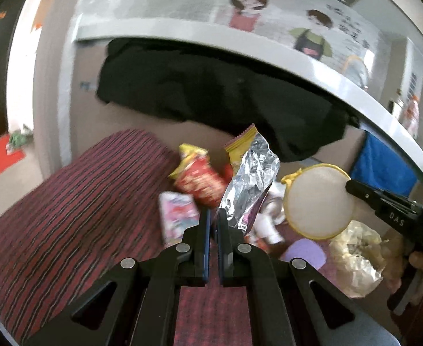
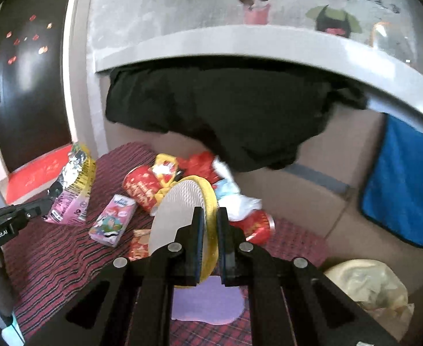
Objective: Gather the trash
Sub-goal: 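Carry the foil wrapper and round lid over the yellow-bagged bin with both grippers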
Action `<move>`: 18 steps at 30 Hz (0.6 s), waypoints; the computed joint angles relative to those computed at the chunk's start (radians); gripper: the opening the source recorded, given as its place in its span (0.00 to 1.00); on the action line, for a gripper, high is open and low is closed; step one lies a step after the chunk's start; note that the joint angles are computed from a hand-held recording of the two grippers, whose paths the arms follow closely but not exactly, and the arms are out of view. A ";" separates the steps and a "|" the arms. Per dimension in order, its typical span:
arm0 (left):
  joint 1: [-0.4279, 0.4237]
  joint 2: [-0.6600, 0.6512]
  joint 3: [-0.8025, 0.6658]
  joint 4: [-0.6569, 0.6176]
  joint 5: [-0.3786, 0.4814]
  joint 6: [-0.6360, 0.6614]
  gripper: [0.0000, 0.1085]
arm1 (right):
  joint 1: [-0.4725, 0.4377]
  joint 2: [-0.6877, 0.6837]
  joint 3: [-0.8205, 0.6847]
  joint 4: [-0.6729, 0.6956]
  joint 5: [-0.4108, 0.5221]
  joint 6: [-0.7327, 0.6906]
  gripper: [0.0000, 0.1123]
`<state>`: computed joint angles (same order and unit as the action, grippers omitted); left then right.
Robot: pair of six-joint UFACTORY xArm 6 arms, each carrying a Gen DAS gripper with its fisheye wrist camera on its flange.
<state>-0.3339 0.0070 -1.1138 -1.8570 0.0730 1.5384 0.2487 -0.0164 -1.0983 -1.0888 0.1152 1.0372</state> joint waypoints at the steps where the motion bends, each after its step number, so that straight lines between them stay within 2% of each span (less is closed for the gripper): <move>1: -0.019 0.001 -0.013 -0.001 -0.015 0.008 0.04 | -0.018 -0.027 0.018 -0.043 -0.010 0.049 0.07; 9: -0.205 0.062 -0.186 -0.114 -0.142 0.155 0.04 | -0.180 -0.257 0.161 -0.349 -0.049 0.347 0.07; 13: -0.315 0.124 -0.263 -0.019 -0.166 0.076 0.04 | -0.279 -0.375 0.237 -0.437 -0.056 0.428 0.07; 18: -0.424 0.216 -0.385 -0.064 -0.172 0.142 0.04 | -0.418 -0.502 0.325 -0.540 -0.084 0.516 0.07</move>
<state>-0.7584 0.2229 -1.4993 -1.9211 -0.0991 1.6800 -0.1693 -0.5183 -0.7728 -1.6290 0.0307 1.5536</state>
